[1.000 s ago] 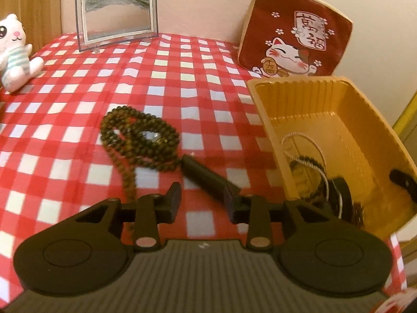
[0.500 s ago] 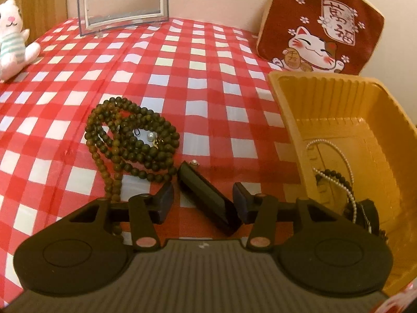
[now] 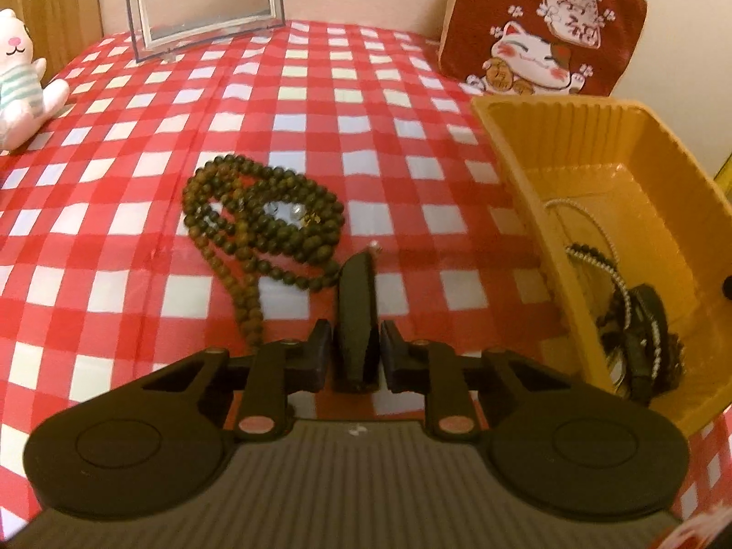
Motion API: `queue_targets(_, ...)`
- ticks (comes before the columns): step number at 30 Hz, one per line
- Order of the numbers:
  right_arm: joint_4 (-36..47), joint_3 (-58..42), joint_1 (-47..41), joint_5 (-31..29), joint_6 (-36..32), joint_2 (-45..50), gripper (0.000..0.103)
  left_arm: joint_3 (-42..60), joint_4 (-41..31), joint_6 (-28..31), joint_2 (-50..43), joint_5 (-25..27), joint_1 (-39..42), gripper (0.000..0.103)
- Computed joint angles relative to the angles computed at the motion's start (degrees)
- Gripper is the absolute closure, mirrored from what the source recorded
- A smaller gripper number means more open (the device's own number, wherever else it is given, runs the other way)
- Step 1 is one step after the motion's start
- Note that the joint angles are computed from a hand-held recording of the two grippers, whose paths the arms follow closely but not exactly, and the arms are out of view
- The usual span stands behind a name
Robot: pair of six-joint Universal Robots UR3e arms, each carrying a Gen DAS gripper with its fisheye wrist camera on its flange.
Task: Organize jewelry
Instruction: 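Lower the black case into the tray and open the left tool while the right tool holds the tray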
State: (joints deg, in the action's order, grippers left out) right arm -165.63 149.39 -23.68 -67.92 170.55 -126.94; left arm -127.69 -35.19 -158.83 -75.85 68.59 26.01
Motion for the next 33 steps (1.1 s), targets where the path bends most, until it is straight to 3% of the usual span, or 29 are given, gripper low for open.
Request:
queue_targets(11,0.61,-0.39,0.22,-0.14,-0.13,-0.03,0.098,1.84,4.96,0.33,-4.84,1.85,-2.92,0.084)
queue_targets(16,0.65,-0.41,0.31,-0.01,-0.14,-0.27,0.098,0.34,3.79,1.23,-2.01,-0.25,-1.38,0.084)
queue_targets(25,0.24,-1.39,1.74,-0.66,0.11,0.33,0.098,1.98,-9.02,2.39,9.40,-8.89,1.92,0.084)
queue_targets(33,-0.46,-1.99,3.74,-1.86,0.04,1.14,0.098,5.80,-17.98,0.19,11.73,-16.91,-3.23,0.084)
